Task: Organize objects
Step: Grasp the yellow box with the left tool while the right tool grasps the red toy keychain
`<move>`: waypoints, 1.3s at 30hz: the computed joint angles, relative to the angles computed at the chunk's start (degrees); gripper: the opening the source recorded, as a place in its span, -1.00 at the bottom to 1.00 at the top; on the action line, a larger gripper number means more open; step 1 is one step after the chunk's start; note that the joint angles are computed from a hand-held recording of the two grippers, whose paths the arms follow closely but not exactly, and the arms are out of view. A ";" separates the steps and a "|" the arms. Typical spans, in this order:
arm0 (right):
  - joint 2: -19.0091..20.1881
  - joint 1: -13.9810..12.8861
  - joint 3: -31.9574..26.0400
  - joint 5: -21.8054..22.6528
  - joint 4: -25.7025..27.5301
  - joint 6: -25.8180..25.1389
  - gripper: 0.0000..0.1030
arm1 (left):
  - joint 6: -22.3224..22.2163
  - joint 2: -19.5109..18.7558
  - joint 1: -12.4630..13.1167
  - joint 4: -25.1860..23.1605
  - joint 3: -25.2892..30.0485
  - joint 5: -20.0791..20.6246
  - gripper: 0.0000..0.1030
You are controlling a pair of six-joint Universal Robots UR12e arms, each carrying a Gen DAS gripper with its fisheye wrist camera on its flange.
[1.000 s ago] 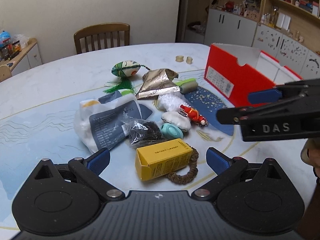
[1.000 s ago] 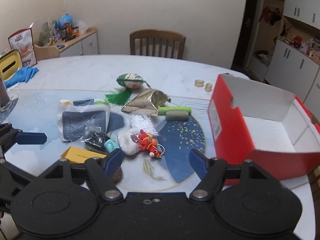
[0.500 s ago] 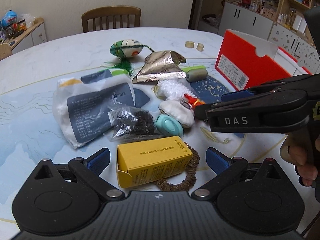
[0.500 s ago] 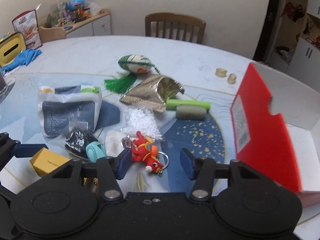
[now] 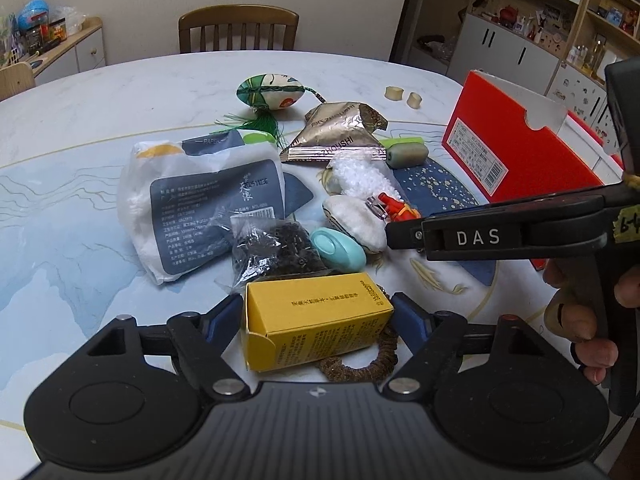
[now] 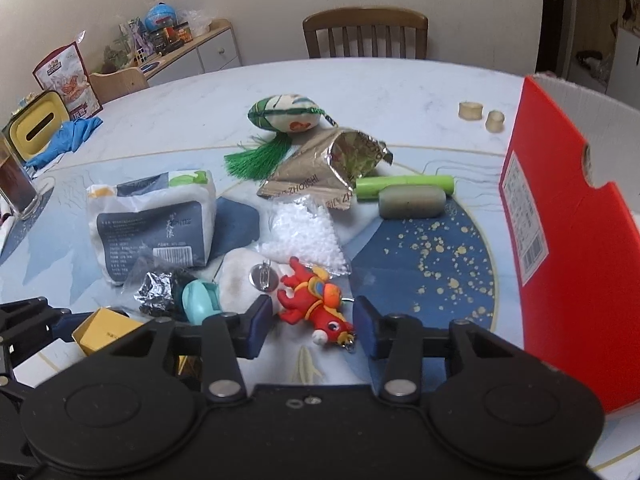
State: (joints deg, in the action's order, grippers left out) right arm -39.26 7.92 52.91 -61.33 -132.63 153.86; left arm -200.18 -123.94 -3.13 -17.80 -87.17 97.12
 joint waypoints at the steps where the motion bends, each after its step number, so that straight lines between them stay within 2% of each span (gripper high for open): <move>1: 0.11 -0.04 -0.31 0.17 0.78 0.08 -0.15 | -0.01 0.05 0.01 0.01 -0.06 -0.04 0.55; 6: 0.04 -0.26 -0.47 1.29 2.55 -0.02 -0.27 | -0.39 0.29 0.06 0.35 -0.42 -0.01 0.52; 9: -0.59 -0.33 0.68 1.26 1.37 0.10 -0.29 | -0.79 0.68 0.20 0.48 -0.90 -0.50 0.52; 10: -0.78 -0.38 1.01 1.28 1.06 0.25 -0.37 | -1.03 0.84 0.28 0.46 -1.04 -0.71 0.52; 11: -1.00 -0.40 1.28 1.23 0.82 0.58 -0.61 | -1.22 0.97 0.31 0.28 -1.09 -0.77 0.52; 18: -2.72 -0.65 3.74 0.04 -1.50 1.82 -0.62 | -1.83 2.30 0.52 -0.46 -1.72 -1.72 0.52; 22: -4.24 -1.30 5.43 2.23 -2.82 3.29 -0.62 | -1.05 3.20 0.58 0.28 -2.09 -2.95 0.52; 30: -7.42 -2.50 7.84 4.26 -4.21 4.20 -0.62 | -0.14 4.82 0.75 -1.25 -1.27 -5.38 0.52; 39: -8.74 -4.72 6.66 6.31 -6.98 7.55 -0.62 | 1.45 4.54 0.38 -1.03 2.51 -6.86 0.52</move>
